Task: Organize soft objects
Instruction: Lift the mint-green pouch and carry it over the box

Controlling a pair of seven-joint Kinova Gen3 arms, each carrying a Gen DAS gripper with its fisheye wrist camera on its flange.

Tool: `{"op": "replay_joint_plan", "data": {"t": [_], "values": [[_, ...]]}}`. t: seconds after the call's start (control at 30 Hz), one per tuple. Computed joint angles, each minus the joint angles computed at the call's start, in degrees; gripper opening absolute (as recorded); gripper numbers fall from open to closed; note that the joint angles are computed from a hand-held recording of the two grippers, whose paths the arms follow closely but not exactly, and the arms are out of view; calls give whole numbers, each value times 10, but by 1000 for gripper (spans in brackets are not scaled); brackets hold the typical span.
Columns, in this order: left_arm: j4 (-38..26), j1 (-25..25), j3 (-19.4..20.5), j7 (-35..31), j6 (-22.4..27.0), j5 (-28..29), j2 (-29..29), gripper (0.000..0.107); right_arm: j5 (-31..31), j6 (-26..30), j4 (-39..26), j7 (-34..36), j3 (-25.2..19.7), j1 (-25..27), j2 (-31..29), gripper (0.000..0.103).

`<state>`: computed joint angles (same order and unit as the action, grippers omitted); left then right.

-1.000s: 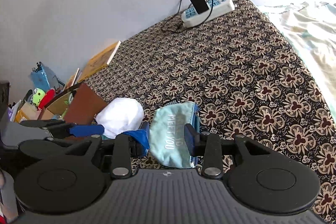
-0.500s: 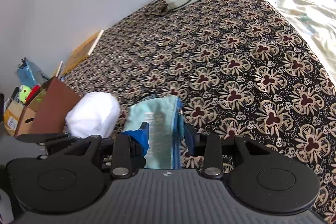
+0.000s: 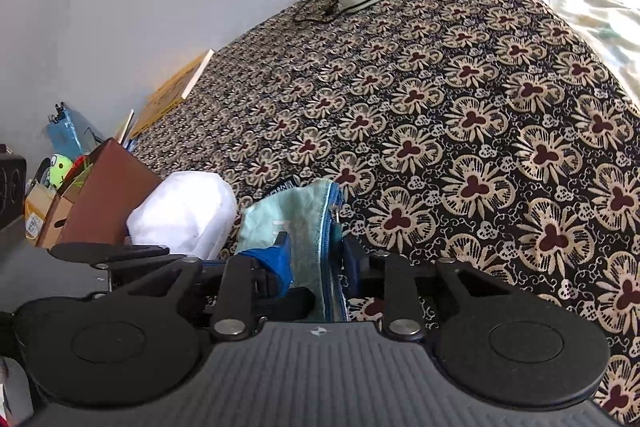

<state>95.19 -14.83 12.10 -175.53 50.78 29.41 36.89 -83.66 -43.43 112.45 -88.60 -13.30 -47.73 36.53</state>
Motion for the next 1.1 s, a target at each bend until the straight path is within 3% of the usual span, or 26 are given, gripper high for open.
{"op": "replay_joint_plan", "data": {"t": [0.17,0.33,0.53,0.77,0.93,1.1], "values": [[21,-32,14,-60,20,21,-19,33,-3,-13,3,-6,-4,-14,-11,8],[27,-61,9,-116,72,54,-33,33,8,-43,5,-44,-21,-24,-19,5],[-2,-101,-15,-166,164,93,-38,33,-44,-99,-39,32,-28,-57,-28,5],[-64,-166,-43,-228,263,149,-42,33,-34,-154,-123,141,-46,-62,-20,5],[-142,-207,-59,-233,306,185,-20,33,23,-140,-189,190,-50,-50,3,5],[-212,-240,-62,-214,306,202,10,33,79,-81,-277,233,-44,-35,49,5]]}}
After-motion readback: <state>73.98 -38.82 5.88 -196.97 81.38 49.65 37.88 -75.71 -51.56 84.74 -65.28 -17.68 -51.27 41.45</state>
